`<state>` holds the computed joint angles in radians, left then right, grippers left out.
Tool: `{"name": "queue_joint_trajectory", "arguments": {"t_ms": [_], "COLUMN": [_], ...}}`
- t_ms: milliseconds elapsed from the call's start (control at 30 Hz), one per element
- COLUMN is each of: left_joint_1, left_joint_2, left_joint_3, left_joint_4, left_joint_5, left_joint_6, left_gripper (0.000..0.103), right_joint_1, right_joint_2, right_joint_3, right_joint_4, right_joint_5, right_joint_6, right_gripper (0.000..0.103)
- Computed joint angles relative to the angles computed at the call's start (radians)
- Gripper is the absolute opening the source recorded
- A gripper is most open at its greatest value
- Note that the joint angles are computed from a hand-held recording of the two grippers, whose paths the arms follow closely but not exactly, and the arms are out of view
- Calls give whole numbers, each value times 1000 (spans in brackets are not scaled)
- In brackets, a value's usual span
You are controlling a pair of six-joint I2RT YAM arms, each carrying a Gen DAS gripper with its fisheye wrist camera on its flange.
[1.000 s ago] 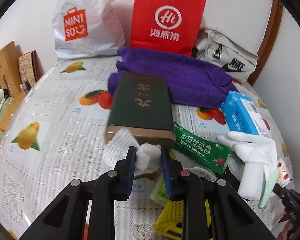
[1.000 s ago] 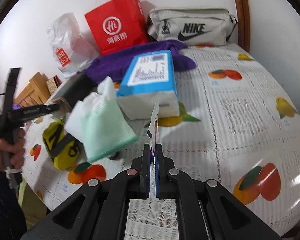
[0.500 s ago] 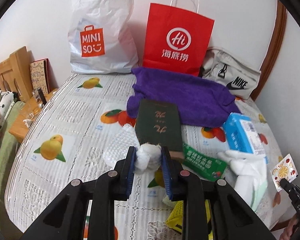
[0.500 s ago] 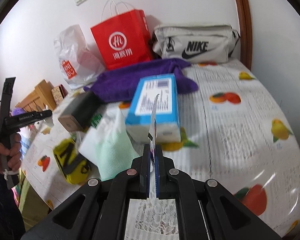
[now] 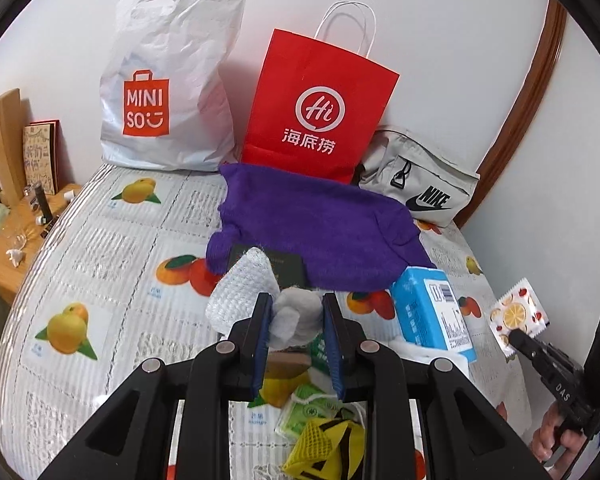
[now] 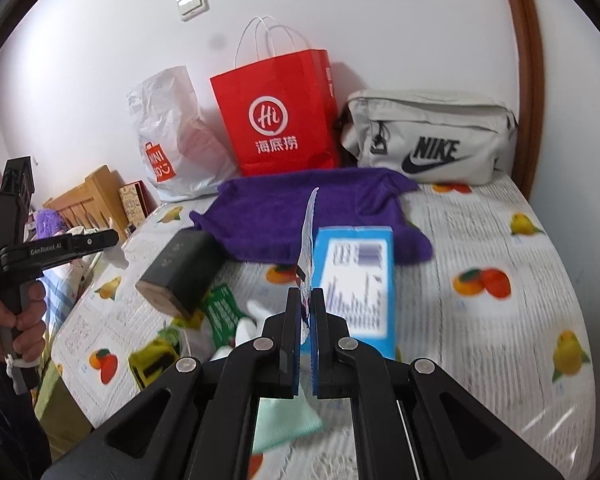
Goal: Organize soft objects
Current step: 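Carry sachet and tissue onto the purple towel and open both tools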
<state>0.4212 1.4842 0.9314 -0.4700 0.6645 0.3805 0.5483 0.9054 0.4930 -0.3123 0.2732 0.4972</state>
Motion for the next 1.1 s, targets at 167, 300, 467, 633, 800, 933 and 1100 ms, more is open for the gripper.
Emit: {"name": "queue_joint_trajectory", "arguments": {"t_ms": [167,300,467,633,800,933,1100], "left_joint_1": [-48,-86,-144,-206,-269,-318,-358], "left_joint_2": [46,111,207,306,413,511,640], "left_joint_3": [39,90,171,278,406,523,683], "left_joint_4": [34,58,86,88,76,60,16], "left_joint_5": [-45,-81,-141,-198,-240,-277,-318], "left_joint_6": [-34,-62,-88,-116,-150,-174,-195], "left_gripper": [24,24,24,24,24,24,24], "right_joint_1": [-86,-170,-258,-315,-368,-407,-440], "right_joint_2": [126,236,387,533,672,775,909], "right_joint_3": [76,138,218,308,424,522,645], "right_joint_4": [59,103,162,206,206,188,156], "right_joint_5": [-64,-120,-204,-261,-327,-357,-395], "right_joint_6": [-77,-132,-168,-208,-258,-297,-333], "right_gripper": [4,4,4,4,4,4,4]}}
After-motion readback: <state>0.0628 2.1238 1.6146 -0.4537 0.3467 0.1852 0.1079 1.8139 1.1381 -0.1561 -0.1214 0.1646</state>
